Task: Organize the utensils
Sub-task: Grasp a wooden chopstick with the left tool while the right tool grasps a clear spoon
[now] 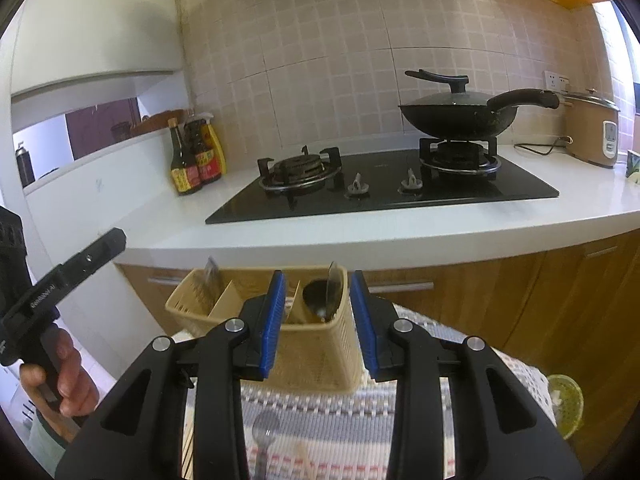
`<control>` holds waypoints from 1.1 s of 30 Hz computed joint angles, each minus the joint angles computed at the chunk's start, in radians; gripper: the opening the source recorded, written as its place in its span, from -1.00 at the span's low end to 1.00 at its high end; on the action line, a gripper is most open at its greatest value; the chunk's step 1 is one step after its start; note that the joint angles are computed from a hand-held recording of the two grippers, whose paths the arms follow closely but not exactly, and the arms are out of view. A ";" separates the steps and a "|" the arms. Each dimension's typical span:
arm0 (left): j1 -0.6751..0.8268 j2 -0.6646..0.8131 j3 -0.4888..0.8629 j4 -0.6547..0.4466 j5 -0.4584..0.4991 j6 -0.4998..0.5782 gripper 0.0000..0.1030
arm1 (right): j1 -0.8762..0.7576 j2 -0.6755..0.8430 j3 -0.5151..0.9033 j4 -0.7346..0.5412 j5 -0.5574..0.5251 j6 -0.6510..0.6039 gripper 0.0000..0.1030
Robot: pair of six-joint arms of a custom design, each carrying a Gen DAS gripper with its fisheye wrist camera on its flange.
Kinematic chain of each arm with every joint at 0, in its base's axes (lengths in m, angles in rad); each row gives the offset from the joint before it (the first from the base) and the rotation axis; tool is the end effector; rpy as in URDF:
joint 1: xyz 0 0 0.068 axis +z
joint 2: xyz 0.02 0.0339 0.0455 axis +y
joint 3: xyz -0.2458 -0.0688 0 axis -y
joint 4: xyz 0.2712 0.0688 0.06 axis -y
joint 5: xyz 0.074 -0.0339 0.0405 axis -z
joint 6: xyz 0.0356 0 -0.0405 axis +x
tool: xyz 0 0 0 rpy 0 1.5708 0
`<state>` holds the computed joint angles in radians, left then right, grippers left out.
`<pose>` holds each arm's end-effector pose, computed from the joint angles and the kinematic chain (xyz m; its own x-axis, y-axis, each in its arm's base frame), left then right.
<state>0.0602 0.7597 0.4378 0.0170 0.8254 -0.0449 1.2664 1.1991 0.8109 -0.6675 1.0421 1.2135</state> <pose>0.2128 -0.0134 0.2244 -0.3289 -0.0503 -0.9430 0.6447 0.7177 -0.2632 0.1042 0.2291 0.2154 -0.4226 0.2314 -0.8763 0.1206 0.9726 0.1987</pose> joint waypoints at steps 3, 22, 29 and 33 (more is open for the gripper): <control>0.048 -0.120 -0.015 -0.133 0.044 0.051 -0.28 | 0.055 0.025 0.043 -0.095 0.008 0.090 -0.41; 0.153 -0.004 0.009 -0.738 -0.129 0.563 -0.31 | 0.114 0.294 0.136 -0.080 -0.381 0.225 -0.41; 0.103 0.277 -0.005 -0.641 -0.269 0.611 -0.48 | 0.078 0.449 0.139 0.088 -0.508 0.172 -0.41; 0.060 0.289 -0.042 -0.610 -0.321 0.623 -0.48 | 0.063 0.506 0.164 0.127 -0.527 0.145 -0.41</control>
